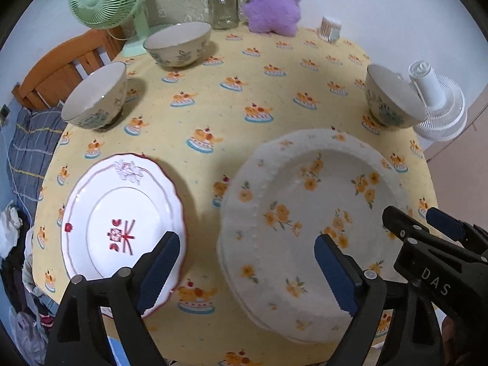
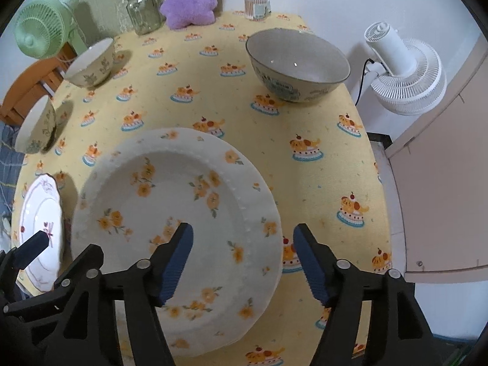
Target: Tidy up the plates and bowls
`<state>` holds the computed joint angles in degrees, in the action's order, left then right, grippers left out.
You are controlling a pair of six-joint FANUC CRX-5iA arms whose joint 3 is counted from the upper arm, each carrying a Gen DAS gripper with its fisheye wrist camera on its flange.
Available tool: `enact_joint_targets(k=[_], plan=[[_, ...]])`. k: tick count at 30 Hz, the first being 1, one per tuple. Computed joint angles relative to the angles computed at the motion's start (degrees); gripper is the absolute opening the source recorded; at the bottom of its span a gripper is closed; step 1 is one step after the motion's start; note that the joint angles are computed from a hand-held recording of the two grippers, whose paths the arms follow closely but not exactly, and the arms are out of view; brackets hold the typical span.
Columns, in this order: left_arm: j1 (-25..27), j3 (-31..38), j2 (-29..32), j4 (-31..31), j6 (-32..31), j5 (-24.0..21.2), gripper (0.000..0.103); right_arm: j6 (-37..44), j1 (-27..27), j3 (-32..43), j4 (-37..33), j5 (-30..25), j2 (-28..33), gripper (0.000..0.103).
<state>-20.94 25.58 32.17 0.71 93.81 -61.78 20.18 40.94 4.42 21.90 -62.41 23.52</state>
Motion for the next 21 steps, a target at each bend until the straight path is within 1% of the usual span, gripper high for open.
enact_joint_targets(k=[10, 21], plan=[[5.4, -3.9, -3.0, 5.7, -10.3, 2.3, 0.094, -5.4, 3.8, 7.1, 2.7, -5.4, 3.5, 0.074], [11.8, -6.8, -4.9, 10.3, -21.0, 4.6, 0.094, -10.6, 7.6, 18.5, 6.1, -10.7, 10.8, 0.074]])
